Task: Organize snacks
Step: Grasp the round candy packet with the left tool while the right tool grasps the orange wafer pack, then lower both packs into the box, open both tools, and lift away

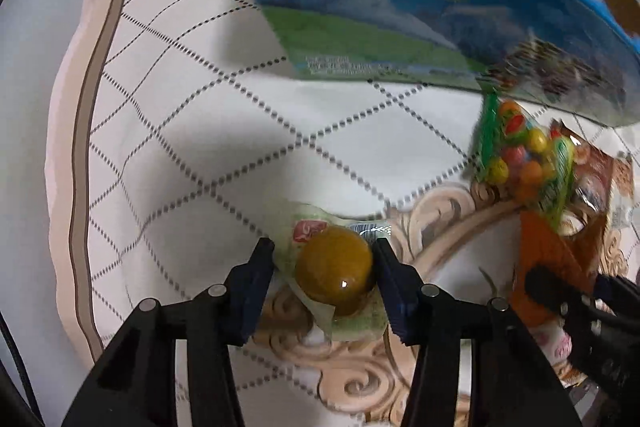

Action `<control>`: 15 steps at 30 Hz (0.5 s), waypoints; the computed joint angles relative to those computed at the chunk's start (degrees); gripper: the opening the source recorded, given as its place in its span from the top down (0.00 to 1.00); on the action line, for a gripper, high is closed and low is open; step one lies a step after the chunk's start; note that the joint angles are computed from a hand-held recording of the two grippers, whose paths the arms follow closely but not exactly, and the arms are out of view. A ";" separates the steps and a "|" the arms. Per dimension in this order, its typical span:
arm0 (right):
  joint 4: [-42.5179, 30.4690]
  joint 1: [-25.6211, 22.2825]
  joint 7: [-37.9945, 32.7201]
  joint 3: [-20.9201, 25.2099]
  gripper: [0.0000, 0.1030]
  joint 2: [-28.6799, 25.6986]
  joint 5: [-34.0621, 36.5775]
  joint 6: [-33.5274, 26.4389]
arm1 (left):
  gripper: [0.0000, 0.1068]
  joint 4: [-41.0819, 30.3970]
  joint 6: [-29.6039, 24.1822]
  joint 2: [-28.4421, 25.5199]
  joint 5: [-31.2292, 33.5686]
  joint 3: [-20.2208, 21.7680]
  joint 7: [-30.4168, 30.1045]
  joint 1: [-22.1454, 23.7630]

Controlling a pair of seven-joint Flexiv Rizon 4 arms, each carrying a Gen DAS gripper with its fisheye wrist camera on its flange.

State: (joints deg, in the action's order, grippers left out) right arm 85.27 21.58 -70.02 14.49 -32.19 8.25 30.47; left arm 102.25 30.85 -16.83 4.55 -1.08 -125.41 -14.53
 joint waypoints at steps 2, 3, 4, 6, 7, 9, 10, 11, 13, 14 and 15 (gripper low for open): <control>0.99 -0.54 -0.42 0.46 0.44 0.85 1.06 0.52 | 0.56 2.02 0.96 1.90 -0.78 -0.18 -0.76 -0.40; 1.36 -0.76 -0.67 0.62 0.44 1.22 1.50 0.66 | 0.56 3.21 1.46 2.90 -1.17 -0.33 -1.01 -0.57; 1.82 -0.98 -0.92 0.85 0.44 1.73 2.10 0.93 | 0.56 4.02 1.82 3.68 -1.54 -0.53 -1.25 -0.69; 2.59 -1.98 -1.94 1.22 0.44 3.18 3.47 0.69 | 0.56 5.53 2.37 5.44 -2.76 -1.14 -1.99 -1.06; 2.85 -2.39 -2.47 1.44 0.45 3.87 4.37 0.84 | 0.56 6.24 2.89 6.21 -3.73 -1.40 -1.93 -1.02; 2.93 -3.02 -3.42 1.61 0.44 4.98 5.81 1.06 | 0.56 6.55 3.48 7.40 -4.89 -1.90 -2.03 -1.05; 2.76 -3.33 -3.81 1.69 0.45 5.47 6.62 1.01 | 0.56 7.00 4.00 8.58 -5.11 -1.93 -1.92 -1.05; 2.49 -3.82 -4.39 1.80 0.45 6.10 7.64 0.90 | 0.56 6.48 4.20 9.08 -4.96 -2.07 -2.00 -1.00; 1.25 -4.41 -5.34 1.74 0.45 7.04 9.10 0.75 | 0.56 5.31 4.55 10.12 -4.96 -2.15 -1.43 -0.54; 0.20 -4.69 -5.84 1.66 0.45 7.29 9.79 0.53 | 0.56 4.35 4.96 10.47 -5.12 -2.36 -1.44 -0.46; -0.83 -4.89 -6.28 1.56 0.45 7.48 10.35 0.26 | 0.56 2.98 5.42 10.35 -5.57 -2.34 -0.31 0.11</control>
State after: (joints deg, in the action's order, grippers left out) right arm 84.44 16.69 -76.30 16.05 -24.71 18.60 30.73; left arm 105.22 36.27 -6.48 -1.03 -3.41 -125.72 -14.42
